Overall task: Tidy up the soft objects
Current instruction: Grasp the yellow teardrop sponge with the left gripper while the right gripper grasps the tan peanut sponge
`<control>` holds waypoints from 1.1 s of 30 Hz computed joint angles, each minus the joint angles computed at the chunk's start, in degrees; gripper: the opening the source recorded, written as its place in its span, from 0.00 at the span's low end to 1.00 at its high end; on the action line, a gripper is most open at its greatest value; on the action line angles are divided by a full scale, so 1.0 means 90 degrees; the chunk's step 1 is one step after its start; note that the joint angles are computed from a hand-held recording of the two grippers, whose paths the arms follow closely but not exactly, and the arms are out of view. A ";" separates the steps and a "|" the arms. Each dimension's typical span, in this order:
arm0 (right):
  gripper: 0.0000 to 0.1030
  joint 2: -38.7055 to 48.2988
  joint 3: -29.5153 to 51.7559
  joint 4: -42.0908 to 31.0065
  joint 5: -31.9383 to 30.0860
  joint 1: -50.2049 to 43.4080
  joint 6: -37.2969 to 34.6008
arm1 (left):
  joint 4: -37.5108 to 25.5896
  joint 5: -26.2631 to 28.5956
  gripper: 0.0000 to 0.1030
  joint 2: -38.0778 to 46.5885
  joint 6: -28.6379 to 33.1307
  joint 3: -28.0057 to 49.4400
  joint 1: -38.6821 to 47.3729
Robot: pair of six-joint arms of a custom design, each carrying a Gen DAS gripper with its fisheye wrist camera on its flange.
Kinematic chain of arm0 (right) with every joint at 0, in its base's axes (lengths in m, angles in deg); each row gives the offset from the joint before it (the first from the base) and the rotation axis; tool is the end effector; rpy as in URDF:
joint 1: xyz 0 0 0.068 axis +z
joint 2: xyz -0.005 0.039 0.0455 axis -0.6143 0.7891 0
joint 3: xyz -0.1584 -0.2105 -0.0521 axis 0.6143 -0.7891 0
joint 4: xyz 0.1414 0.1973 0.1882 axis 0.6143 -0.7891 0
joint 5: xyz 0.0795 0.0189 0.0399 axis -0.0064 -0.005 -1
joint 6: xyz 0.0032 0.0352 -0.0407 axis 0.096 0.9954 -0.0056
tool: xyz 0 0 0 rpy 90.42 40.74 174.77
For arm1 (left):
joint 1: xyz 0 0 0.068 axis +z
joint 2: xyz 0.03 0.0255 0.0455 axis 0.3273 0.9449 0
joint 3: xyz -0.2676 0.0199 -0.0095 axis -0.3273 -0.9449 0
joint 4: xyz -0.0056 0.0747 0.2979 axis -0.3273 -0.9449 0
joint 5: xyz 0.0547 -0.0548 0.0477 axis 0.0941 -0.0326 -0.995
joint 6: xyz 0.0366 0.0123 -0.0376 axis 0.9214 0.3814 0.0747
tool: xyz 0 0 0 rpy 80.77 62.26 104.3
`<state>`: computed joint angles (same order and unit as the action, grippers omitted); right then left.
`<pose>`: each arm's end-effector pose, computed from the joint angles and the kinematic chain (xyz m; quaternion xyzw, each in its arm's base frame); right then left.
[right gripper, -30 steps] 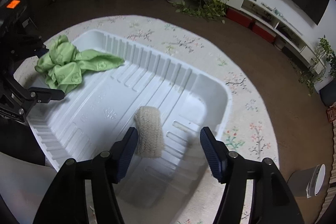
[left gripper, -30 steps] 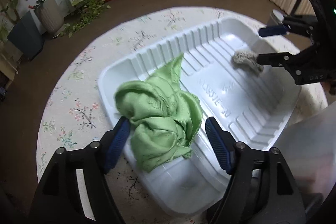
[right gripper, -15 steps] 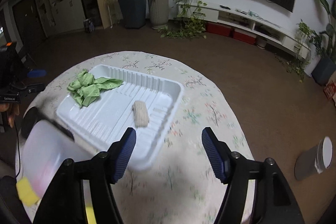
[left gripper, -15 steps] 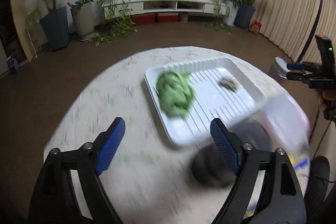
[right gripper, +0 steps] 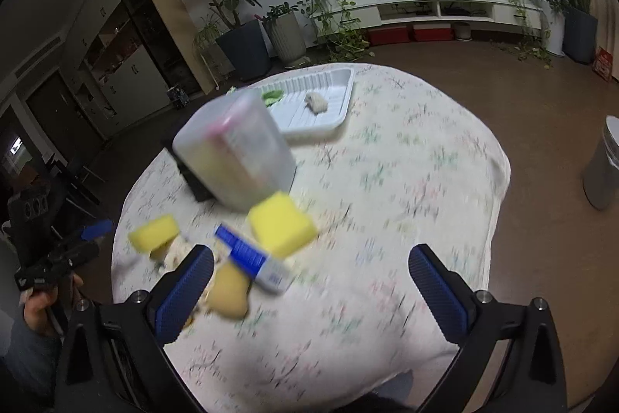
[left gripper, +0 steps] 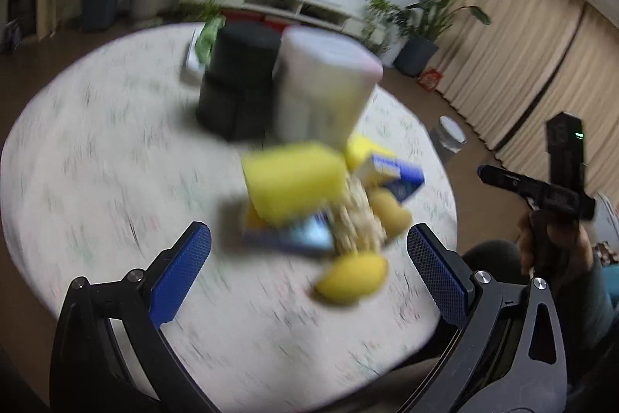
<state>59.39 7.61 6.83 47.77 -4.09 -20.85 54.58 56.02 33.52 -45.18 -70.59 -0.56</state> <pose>0.1787 0.1187 0.1613 -0.0424 0.9242 0.1869 0.3302 0.1599 -0.0666 0.1300 0.0951 0.9088 -0.2242 0.3387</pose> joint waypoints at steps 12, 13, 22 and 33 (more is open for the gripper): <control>1.00 0.1685 0.0346 0.0106 0.2595 0.3008 0.1400 | 0.0485 -0.2944 1.00 0.0485 -0.1691 -0.0411 -0.3338; 1.00 0.1748 0.0378 0.0081 0.2615 0.3001 0.1472 | 0.0737 -0.2981 1.00 0.0909 -0.1710 -0.0352 -0.3328; 0.94 0.2310 0.0520 0.0347 0.2154 0.2484 0.1314 | 0.1511 -0.2658 1.00 0.1815 -0.1801 -0.0270 -0.2943; 0.64 0.3307 0.1072 0.0758 0.1362 0.2098 0.0800 | 0.2350 -0.2720 0.98 0.2926 -0.1637 -0.0089 -0.2774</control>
